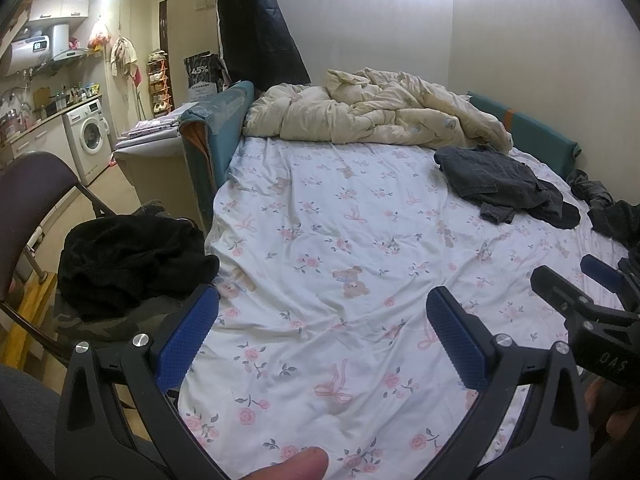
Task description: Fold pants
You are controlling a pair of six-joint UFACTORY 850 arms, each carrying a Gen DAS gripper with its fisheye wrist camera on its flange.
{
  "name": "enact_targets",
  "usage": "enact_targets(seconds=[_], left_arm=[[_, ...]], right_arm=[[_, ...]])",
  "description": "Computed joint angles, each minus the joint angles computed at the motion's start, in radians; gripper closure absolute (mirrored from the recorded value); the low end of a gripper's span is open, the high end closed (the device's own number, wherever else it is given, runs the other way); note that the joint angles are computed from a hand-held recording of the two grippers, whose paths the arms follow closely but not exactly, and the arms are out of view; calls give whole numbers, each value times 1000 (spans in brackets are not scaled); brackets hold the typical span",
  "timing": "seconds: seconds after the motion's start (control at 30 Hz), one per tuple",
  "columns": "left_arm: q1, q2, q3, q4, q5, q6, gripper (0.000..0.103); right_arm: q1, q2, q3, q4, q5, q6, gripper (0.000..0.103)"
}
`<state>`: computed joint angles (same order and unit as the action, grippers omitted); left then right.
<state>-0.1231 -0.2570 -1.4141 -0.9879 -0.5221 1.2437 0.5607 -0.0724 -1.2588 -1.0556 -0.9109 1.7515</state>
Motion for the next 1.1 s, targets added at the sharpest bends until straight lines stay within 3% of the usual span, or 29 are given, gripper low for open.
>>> enact_targets(seconds=[1.1], left_arm=[[-1, 2, 3, -6, 5, 7, 0]], right_arm=[[0, 0, 4, -7, 2, 8, 0]])
